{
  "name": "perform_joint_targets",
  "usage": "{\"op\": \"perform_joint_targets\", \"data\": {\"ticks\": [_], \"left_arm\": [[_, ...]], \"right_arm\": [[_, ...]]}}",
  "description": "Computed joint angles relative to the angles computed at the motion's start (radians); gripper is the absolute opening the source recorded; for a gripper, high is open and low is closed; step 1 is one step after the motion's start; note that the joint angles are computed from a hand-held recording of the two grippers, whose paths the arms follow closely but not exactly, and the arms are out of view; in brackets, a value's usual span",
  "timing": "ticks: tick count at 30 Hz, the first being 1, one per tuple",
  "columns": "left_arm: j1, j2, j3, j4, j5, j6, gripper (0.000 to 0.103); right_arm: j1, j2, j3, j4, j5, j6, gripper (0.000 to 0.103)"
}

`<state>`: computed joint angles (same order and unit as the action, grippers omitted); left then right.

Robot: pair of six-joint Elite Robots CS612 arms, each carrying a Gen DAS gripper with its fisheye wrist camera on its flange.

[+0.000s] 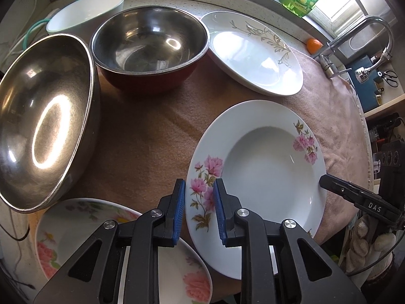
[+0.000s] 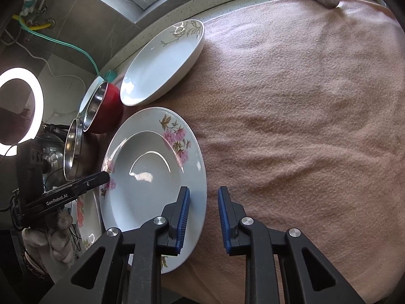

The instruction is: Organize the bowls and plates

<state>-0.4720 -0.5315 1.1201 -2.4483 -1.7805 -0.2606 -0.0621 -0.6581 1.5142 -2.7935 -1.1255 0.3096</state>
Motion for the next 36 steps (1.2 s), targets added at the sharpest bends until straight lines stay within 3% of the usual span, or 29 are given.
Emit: {"op": "perform_joint_targets", "data": {"ticks": [6, 15, 36], "left_arm": [[0.002, 0.002, -0.005, 0.008, -0.004, 0.000, 0.021], [-0.001, 0.001, -0.007, 0.013, 0.005, -0.010, 0.021], [-0.018, -0.005, -0.005, 0.045, -0.031, -0.005, 0.021]], "right_arm": [[-0.001, 0.003, -0.003, 0.005, 0.027, 0.001, 0.014], [-0.005, 0.002, -0.003, 0.015, 0.037, 0.031, 0.014], [-0.016, -0.022, 0.018, 0.027, -0.017, 0.069, 0.014]]}}
